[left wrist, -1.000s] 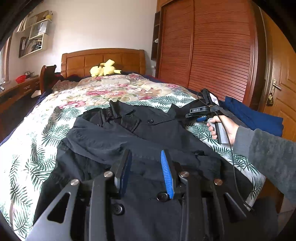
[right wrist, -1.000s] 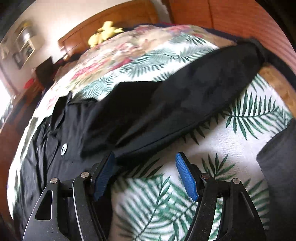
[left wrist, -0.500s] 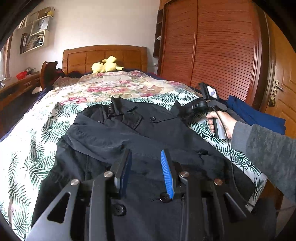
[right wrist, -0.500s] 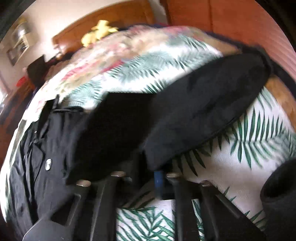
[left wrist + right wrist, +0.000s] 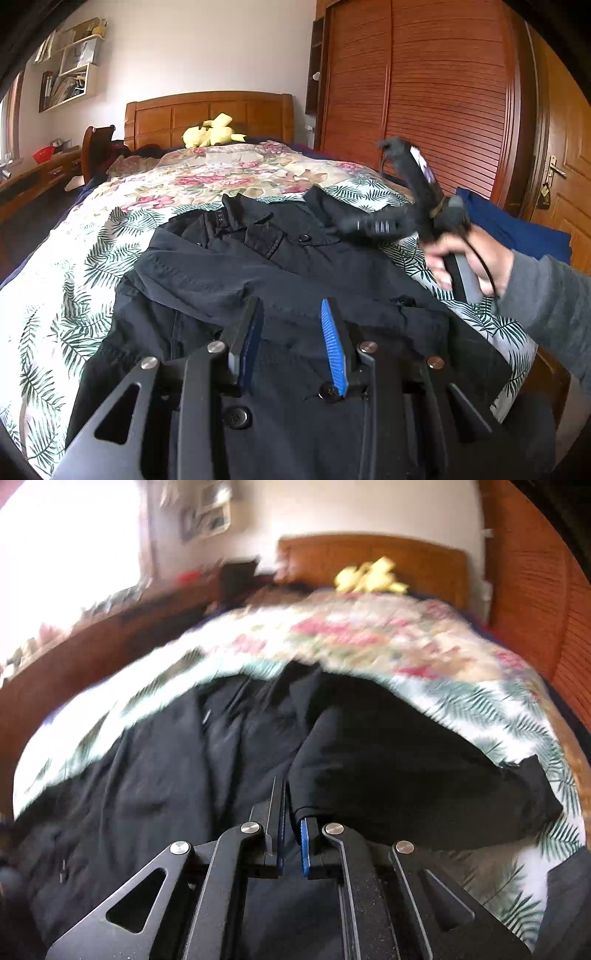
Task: Fold large clothes
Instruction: 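Close the right gripper on the other sleeve cuff, then fold the held sleeve across the coat front with the right gripper, release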
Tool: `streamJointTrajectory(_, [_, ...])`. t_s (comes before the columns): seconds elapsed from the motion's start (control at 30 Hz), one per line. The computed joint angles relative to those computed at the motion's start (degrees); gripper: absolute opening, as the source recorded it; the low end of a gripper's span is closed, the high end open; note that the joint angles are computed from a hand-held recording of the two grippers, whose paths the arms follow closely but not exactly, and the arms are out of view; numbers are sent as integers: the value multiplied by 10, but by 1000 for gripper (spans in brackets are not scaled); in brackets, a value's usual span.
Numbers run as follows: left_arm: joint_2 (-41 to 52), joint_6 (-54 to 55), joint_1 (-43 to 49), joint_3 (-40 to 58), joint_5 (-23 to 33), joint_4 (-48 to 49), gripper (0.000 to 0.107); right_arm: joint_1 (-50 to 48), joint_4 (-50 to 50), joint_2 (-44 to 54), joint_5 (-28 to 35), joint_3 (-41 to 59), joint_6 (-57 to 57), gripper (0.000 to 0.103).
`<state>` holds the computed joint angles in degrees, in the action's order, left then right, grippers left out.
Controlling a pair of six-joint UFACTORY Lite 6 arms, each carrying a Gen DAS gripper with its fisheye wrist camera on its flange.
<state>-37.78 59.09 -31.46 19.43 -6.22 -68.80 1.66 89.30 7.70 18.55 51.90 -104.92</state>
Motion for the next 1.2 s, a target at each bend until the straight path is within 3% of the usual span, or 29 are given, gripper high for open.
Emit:
streamJointTrajectory(0.03, [-3,5,3,-1,3,-4,31,24,-17,-7,-32,-19,14,6])
streamJointTrajectory(0.1, [-10,18,8,-2,10,-16,31,44,-14,-16,-63,-45,1,20])
streamJointTrajectory(0.17, [-14,20,10,-3,13,-18,31,41,0,-33,-64,-74,-30,43])
streamJointTrajectory(0.33, [-32,88,13,-10,19,-85,31,-22,1,-102,-11,-123,-52,60])
streamJointTrajectory(0.47, [-42,129,22,-13,27,-124,31,-78,-9,-105,3,-94,-26,71])
streamJointTrajectory(0.63, [-46,165,20,-15,24,-160,31,-134,-68,4,-23,17,79,72])
streamJointTrajectory(0.77, [-43,205,18,-13,22,-199,31,-183,-173,123,9,119,229,72])
streamJointTrajectory(1.2, [-55,346,19,-17,14,-335,31,-213,-309,313,3,280,443,72])
